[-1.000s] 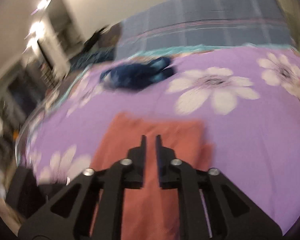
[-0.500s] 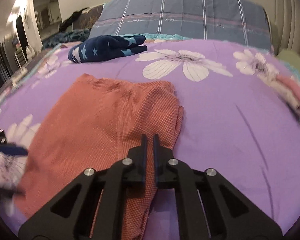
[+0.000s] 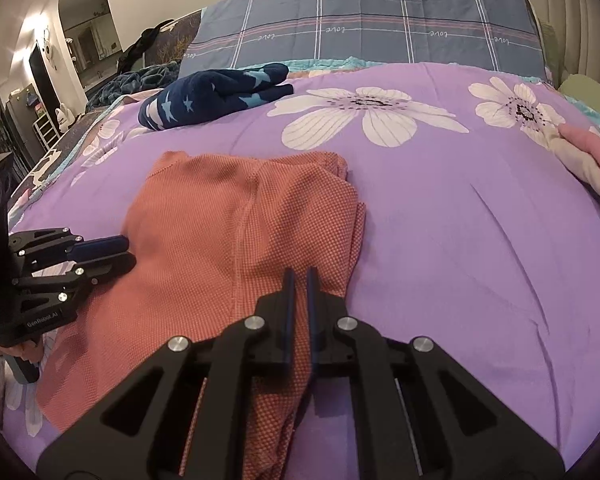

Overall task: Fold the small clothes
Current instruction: 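Grasp the shirt edge with the right gripper and lift it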

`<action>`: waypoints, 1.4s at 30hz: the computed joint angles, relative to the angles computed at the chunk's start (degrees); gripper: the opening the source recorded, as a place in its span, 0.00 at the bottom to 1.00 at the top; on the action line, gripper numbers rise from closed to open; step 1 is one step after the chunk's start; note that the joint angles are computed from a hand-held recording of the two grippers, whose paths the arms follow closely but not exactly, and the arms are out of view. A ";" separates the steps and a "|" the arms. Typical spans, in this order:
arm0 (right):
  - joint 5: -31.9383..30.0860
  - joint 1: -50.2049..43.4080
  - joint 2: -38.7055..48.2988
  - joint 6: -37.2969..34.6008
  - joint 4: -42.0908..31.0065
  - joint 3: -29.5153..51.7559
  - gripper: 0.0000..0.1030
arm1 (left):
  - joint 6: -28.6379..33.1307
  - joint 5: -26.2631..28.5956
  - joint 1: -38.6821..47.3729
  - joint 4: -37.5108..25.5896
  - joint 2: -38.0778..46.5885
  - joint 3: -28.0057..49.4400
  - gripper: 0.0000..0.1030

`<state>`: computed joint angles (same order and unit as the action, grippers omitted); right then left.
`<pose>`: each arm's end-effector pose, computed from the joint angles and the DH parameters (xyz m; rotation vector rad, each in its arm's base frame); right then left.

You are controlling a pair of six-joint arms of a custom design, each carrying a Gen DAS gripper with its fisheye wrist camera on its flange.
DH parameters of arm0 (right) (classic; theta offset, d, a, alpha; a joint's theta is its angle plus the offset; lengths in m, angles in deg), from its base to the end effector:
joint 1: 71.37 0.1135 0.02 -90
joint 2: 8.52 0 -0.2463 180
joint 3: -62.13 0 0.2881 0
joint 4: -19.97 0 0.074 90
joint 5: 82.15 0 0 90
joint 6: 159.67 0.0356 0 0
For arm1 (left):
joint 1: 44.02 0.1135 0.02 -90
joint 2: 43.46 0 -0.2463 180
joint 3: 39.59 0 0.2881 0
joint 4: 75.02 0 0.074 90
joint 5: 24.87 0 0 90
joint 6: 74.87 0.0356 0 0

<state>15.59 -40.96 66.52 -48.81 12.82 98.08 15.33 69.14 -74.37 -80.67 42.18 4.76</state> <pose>0.2229 0.1253 0.0909 -0.1339 2.3812 0.2688 0.2512 -0.1500 0.0890 0.6679 2.3191 -0.3292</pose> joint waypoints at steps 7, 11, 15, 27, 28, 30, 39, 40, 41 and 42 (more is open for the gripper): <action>-3.60 -1.67 -2.16 0.19 2.48 -2.21 0.10 | -1.18 -2.41 -1.16 0.62 -0.88 -0.59 0.23; -15.13 -7.35 -13.17 8.04 8.05 -9.13 0.19 | -1.89 -1.90 -1.12 0.73 -4.11 -1.46 0.23; -5.90 -2.43 -18.35 3.54 5.25 -8.47 0.19 | 0.71 -4.37 -1.86 -0.48 -3.67 0.65 0.23; -4.24 -1.51 3.25 1.42 -0.91 3.80 0.16 | 2.91 -6.61 -2.41 2.54 4.70 4.18 0.33; -4.28 -1.54 3.18 1.29 -0.82 3.76 0.17 | 2.98 -6.62 -2.39 2.57 4.56 4.11 0.33; -3.10 -0.81 2.82 1.05 -0.49 3.28 0.17 | 2.74 -5.73 -1.94 2.50 3.71 3.62 0.33; -3.79 -1.96 -18.58 3.68 -13.66 -3.81 0.36 | 1.45 1.54 5.67 -2.65 -6.37 -1.86 0.58; -5.84 -3.14 -19.57 4.08 -14.61 -4.44 0.36 | 1.01 2.93 6.52 -3.14 -6.09 -1.75 0.58; -8.36 -4.60 -20.41 4.61 -15.42 -5.16 0.36 | 0.53 5.00 7.46 -3.88 -5.37 -1.30 0.58; -10.54 -5.64 -21.46 5.21 -16.03 -6.03 0.36 | 0.01 8.19 8.44 -4.73 -4.09 -0.66 0.58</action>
